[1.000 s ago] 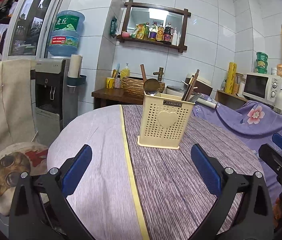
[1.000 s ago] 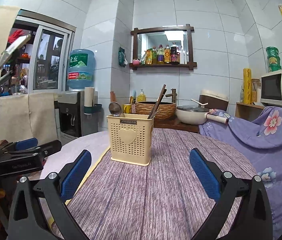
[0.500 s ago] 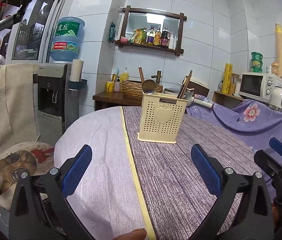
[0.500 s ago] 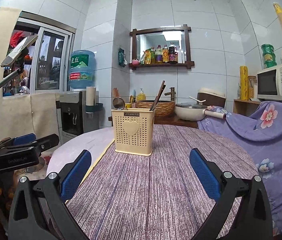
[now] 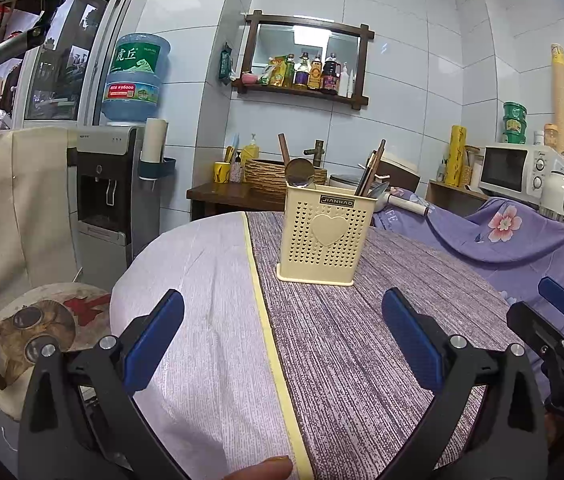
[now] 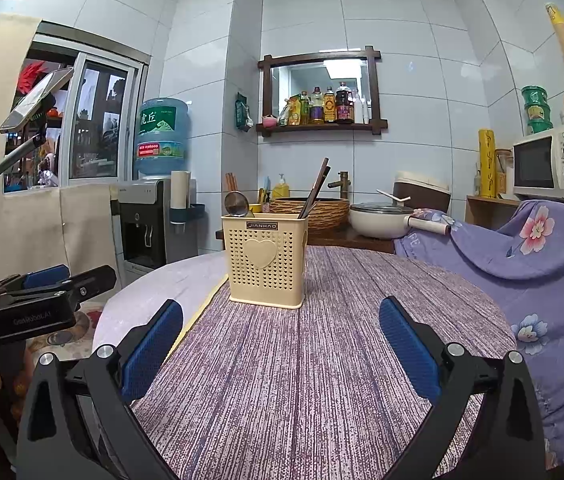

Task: Organize utensils

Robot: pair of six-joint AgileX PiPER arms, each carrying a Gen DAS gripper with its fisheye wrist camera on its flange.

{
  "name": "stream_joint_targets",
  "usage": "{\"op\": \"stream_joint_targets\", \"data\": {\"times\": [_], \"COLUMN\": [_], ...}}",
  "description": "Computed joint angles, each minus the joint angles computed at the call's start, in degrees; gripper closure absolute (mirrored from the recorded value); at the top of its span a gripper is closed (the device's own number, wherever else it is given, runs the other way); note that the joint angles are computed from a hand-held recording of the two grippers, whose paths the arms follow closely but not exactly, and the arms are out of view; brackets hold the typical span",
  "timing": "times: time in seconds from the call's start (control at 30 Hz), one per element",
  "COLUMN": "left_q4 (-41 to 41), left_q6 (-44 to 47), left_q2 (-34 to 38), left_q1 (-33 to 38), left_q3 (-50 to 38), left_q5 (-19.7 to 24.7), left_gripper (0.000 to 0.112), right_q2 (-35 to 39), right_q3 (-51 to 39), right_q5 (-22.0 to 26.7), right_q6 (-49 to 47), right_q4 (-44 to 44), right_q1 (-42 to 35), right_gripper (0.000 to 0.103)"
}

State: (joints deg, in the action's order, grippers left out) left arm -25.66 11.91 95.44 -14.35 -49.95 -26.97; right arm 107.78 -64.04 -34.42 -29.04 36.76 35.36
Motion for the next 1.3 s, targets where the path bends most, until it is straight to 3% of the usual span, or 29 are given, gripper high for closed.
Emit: {"op": "stream_joint_targets", "data": {"times": [1.3], "left_q4": [-3.31], "left_q6": [3.23], "left_q2": [0.96], "left_q1": [-0.79], "left_q3": [-1.52], "left_q5": [0.77], "left_gripper": [0.015], "right_q2": [0.59], "right_q3": [-0.04], "right_q5": [0.24], "right_q6": [-1.11], "right_q4": [1.03], "right_q1": [0.88], "right_gripper": [0.006]}}
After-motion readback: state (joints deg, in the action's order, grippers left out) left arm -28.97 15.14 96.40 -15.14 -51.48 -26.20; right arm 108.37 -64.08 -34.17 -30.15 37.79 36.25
